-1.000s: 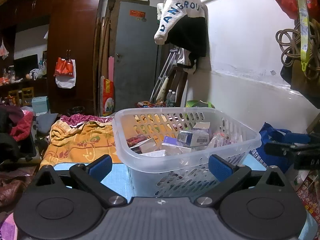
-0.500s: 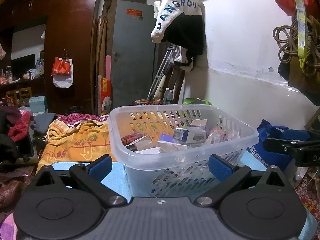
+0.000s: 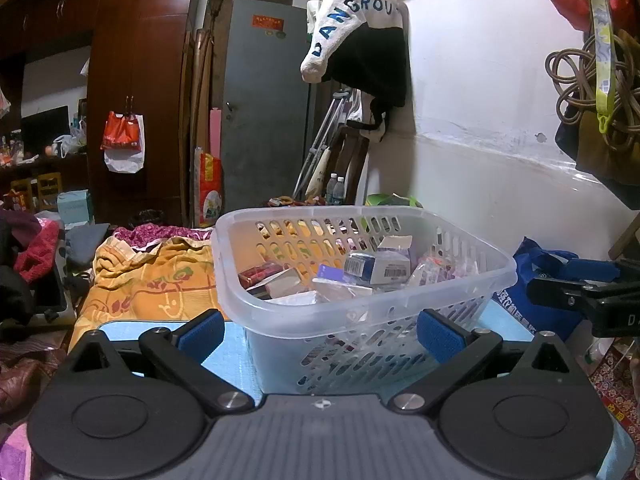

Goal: Organize objects

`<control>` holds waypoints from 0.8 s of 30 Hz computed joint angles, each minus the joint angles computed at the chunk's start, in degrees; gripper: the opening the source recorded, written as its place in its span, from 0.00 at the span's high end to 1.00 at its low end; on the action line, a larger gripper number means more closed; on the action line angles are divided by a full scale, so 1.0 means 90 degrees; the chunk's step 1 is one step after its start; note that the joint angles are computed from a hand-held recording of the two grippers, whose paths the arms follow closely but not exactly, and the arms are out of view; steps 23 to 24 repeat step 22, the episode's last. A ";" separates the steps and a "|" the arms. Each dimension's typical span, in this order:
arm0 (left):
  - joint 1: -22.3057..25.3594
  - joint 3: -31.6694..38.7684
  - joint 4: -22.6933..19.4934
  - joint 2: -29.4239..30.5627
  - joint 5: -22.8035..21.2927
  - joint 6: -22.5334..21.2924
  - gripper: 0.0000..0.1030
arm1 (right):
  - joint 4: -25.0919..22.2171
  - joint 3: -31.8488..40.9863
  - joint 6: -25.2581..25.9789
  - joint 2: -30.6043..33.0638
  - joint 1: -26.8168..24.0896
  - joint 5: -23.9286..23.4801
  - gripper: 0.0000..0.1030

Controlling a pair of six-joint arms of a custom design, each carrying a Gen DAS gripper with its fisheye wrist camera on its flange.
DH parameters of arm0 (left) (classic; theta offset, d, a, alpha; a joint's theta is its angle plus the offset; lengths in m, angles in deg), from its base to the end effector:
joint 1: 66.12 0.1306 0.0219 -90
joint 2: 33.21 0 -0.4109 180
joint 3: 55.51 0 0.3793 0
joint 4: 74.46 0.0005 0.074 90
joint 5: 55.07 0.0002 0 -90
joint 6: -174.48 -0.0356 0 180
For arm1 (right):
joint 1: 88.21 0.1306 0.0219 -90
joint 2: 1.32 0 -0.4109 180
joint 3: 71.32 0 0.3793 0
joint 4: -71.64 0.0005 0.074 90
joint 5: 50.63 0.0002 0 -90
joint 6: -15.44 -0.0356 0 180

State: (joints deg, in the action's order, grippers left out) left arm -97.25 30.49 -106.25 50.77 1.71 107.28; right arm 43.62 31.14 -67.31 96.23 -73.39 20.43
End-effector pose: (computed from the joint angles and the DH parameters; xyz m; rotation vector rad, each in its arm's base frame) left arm 0.3932 -0.2153 0.5009 -0.1969 1.9894 0.0056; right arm 0.5315 0.1521 0.5280 -0.5877 1.8843 0.4121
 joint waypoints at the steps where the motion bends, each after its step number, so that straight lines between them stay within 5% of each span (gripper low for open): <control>1: -0.0007 0.0005 0.0000 0.0014 -0.0007 0.0005 0.00 | 0.0000 -0.0001 -0.0005 0.0002 -0.0005 -0.0005 0.00; 24: -0.0111 -0.0026 0.0110 0.0021 -0.0152 -0.0143 0.00 | 0.0064 -0.0082 -0.0032 -0.0017 -0.0032 -0.0042 0.00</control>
